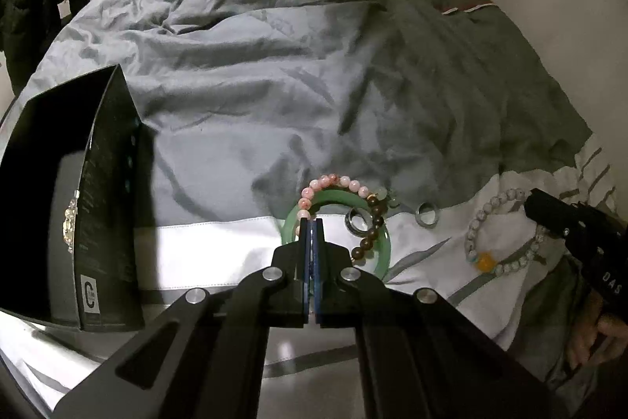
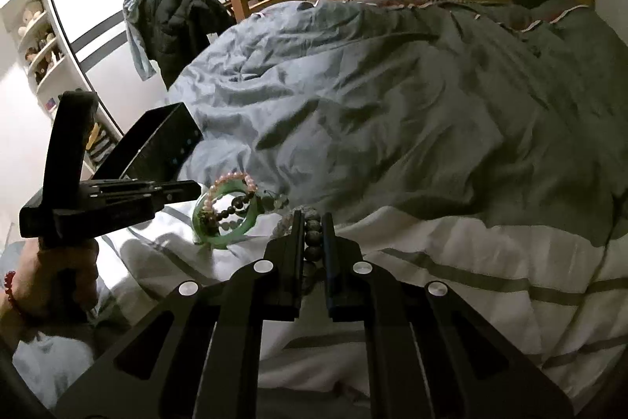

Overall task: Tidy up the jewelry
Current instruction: 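Carry the pink-and-brown bracelet to the black box with the left tool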

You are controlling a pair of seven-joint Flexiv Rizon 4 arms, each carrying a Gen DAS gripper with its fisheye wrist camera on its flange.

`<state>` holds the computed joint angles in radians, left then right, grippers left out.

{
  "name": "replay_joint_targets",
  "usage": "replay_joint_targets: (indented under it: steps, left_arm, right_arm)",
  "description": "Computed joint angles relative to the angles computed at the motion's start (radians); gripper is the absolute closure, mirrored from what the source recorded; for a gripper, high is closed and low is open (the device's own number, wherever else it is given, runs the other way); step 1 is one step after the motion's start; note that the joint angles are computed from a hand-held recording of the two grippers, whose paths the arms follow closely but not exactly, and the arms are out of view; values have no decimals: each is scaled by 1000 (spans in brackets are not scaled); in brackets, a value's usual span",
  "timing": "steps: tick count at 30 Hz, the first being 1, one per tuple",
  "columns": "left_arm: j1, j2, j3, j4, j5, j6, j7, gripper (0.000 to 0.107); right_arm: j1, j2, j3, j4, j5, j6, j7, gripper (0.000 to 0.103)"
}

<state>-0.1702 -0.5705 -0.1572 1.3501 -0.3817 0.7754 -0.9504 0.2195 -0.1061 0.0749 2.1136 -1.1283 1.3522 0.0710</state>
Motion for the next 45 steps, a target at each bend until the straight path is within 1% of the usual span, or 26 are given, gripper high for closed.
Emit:
replay_joint_targets:
  steps: [2,6,8,9,10,11,12,14,15,16,18,19,22,27,35,40,45]
  left_arm:
    - [-1,-6,3,-9,4,-18,-11,106]
    - [-7,-19,-3,-19,9,22,6,105]
    - [-22,-36,5,-45,38,26,9,97]
    - [-30,-45,10,-58,55,22,9,79]
    - [-35,-56,13,-72,67,6,10,51]
    - [-39,-62,16,-79,77,1,8,41]
    - [-43,-64,16,-76,86,8,15,38]
    - [-48,-62,18,-73,101,15,26,38]
    - [-42,-59,11,-66,93,18,33,44]
    - [-35,-57,3,-63,80,16,38,67]
    - [-32,-63,11,-78,71,-10,12,85]
    - [-22,-67,5,-85,52,-27,1,90]
    - [-11,-69,0,-92,30,-43,-15,99]
    - [-9,-33,-17,-36,14,40,38,99]
    - [8,-9,-31,-12,-42,65,51,99]
    - [24,21,-46,20,-95,89,71,99]
    - [40,64,-60,72,-156,118,108,99]
  right_arm:
    - [1,-4,4,-3,21,1,-19,94]
    - [8,-5,4,0,44,-3,-37,94]
    - [8,-6,3,1,53,-2,-39,94]
    - [8,-6,2,2,55,1,-37,94]
    - [8,-6,2,3,59,4,-38,94]
    - [9,-7,2,3,66,3,-42,94]
    - [11,-7,2,3,68,2,-44,94]
    - [13,-7,1,2,70,-1,-50,94]
    - [14,-8,1,1,69,-3,-50,94]
    - [15,-7,1,1,69,-3,-49,94]
    - [16,-7,0,2,67,-3,-44,94]
    - [16,-6,-1,2,65,-2,-41,94]
    - [15,-5,-1,1,62,-5,-34,93]
    - [11,0,-2,5,40,-4,-15,94]
    - [-7,17,-3,9,-36,9,49,94]
    - [-17,40,10,0,-61,-4,66,94]
    - [-30,74,23,-14,-127,-18,123,94]
